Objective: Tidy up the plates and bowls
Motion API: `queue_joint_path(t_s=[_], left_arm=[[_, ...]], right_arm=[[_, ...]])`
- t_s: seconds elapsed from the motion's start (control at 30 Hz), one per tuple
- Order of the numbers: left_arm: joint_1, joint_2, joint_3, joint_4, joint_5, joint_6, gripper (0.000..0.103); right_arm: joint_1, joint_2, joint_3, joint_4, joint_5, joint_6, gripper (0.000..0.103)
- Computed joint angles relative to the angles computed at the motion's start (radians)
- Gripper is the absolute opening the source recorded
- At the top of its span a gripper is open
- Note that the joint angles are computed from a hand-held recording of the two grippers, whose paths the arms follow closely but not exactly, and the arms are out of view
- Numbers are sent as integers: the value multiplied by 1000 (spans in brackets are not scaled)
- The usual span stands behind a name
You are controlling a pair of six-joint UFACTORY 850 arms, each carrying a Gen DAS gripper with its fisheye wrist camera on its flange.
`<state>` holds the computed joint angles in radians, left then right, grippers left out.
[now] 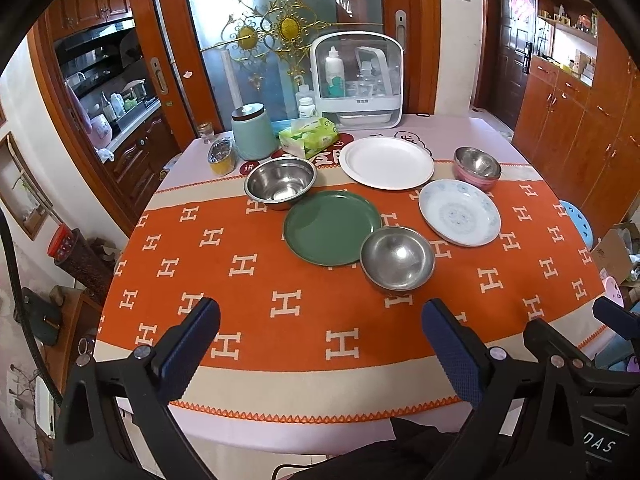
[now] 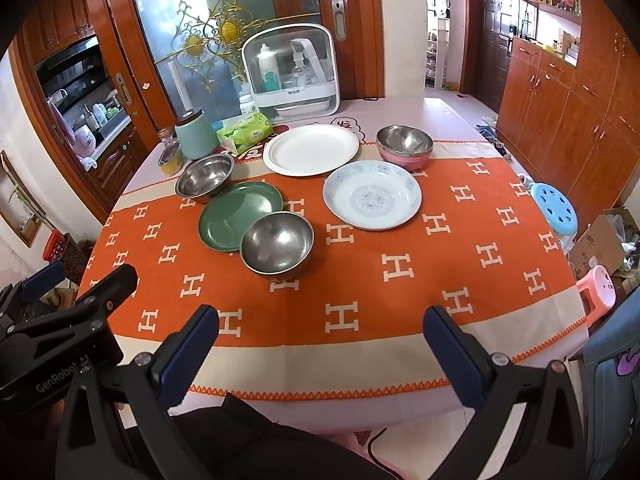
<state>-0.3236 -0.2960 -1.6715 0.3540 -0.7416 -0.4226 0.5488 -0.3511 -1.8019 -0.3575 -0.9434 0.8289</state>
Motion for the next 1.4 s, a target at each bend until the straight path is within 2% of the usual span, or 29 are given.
queue_joint_path(t_s=[0.07, 0.27, 0.43, 0.8, 1.0, 1.1, 1.23, 1.4], left_arm=[[5, 3, 2, -19, -1, 16, 100], [25, -2, -16, -75, -26, 70, 100], [42, 3, -12, -108, -24, 107, 100], [106, -24, -74, -284, -46, 303, 100], [138, -63, -153, -362, -47, 400, 100], [158, -107, -233, -422, -90, 442, 100], [156, -160, -324, -406, -107, 455, 100], [150, -253, -478, -401, -166, 471, 100]], right_arm=[[3, 1, 3, -3, -5, 6, 102], [29, -35, -66, -42, -95, 30, 102], [43, -44, -92, -90, -138, 69, 102], [70, -75, -165, -171, -209, 195, 102], [84, -91, -200, -209, -231, 237, 102], [83, -101, -225, -217, -242, 239, 102], [66, -97, -241, -235, -215, 293, 102], [24, -101, -271, -241, -180, 318, 102]])
